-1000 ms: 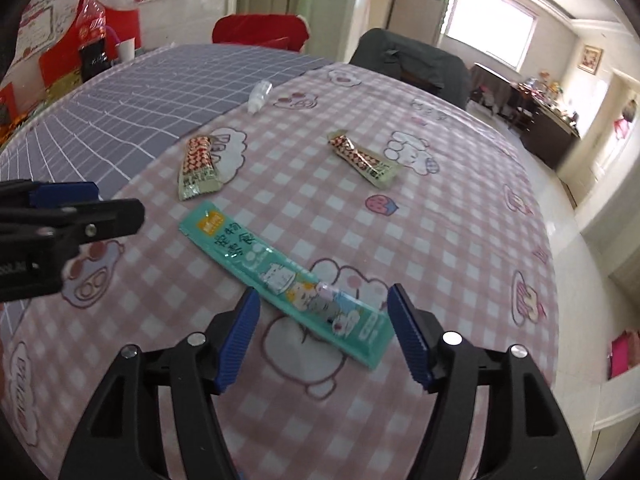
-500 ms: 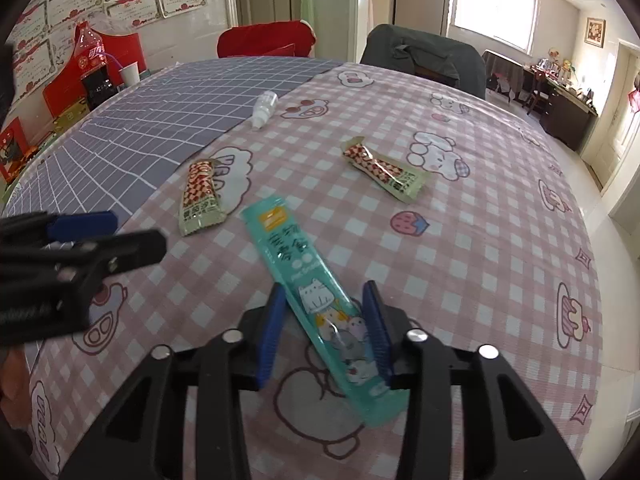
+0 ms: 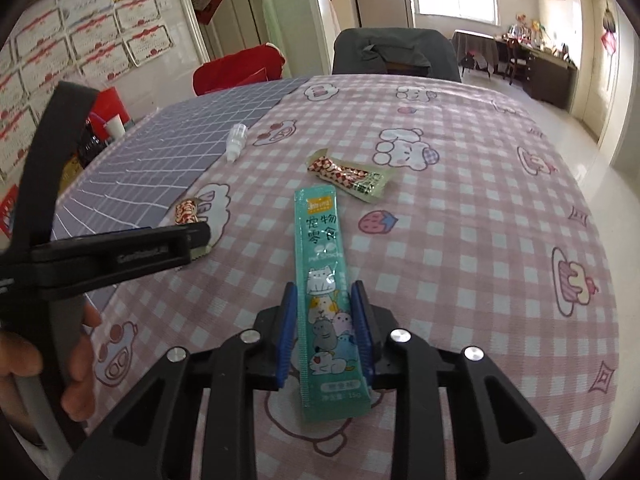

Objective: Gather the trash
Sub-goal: 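Grasp the teal snack stick with the right tool while the left tool grasps the red-white checked packet, then carry both items over the blue bucket and open the right tool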

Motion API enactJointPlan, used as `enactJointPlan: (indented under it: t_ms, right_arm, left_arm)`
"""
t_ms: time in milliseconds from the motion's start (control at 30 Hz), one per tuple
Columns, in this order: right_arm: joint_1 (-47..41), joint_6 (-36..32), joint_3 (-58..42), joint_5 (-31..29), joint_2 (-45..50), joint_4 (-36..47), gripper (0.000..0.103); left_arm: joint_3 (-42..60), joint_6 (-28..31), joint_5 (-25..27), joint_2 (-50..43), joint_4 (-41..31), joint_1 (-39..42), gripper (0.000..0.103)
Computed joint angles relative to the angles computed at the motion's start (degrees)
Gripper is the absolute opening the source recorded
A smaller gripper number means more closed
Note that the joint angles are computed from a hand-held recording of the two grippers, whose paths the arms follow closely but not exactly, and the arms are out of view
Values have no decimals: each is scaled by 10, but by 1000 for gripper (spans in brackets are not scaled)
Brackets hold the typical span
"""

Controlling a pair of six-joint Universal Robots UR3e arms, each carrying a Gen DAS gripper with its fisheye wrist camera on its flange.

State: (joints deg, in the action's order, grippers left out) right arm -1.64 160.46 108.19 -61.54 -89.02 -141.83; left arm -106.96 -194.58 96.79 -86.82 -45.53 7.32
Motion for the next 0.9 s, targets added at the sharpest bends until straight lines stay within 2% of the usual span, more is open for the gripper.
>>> enactJointPlan:
  t_ms: [133, 200, 233, 300, 333, 367, 433, 533, 700, 900]
  right_arm:
    - [-6, 1, -1, 13, 0, 6, 27]
    - [-10, 1, -1, 22, -1, 11, 27]
    - [-12, 2, -1, 26, -2, 12, 27]
    - [-13, 3, 0, 28, -6, 13, 27]
    - [-15, 4, 2, 32, -9, 14, 27]
    - [-17, 4, 3, 35, -11, 16, 27]
    - [-22, 8, 11, 37, -21, 13, 27]
    - [-38, 5, 18, 51, -43, 33, 27]
    - [-83, -11, 56, 88, -113, 76, 27]
    - [-148, -30, 98, 133, -193, 135, 27]
  left_arm:
    - [14, -6, 15, -22, 7, -8, 67]
    - [12, -5, 22, -21, 10, -10, 55]
    - [8, -4, 25, -17, 12, -9, 44]
    - [8, 5, 10, -12, 7, 0, 39]
    - [4, 9, 2, -5, 9, 6, 32]
    - [-2, 11, -2, 1, 14, 8, 17]
    - [-13, 24, -35, 27, 2, 21, 16]
    - [-26, 37, -43, 46, 3, 15, 14]
    - [-65, 60, -97, 113, -9, 35, 13]
    - [-80, 60, -139, 179, -45, 41, 13]
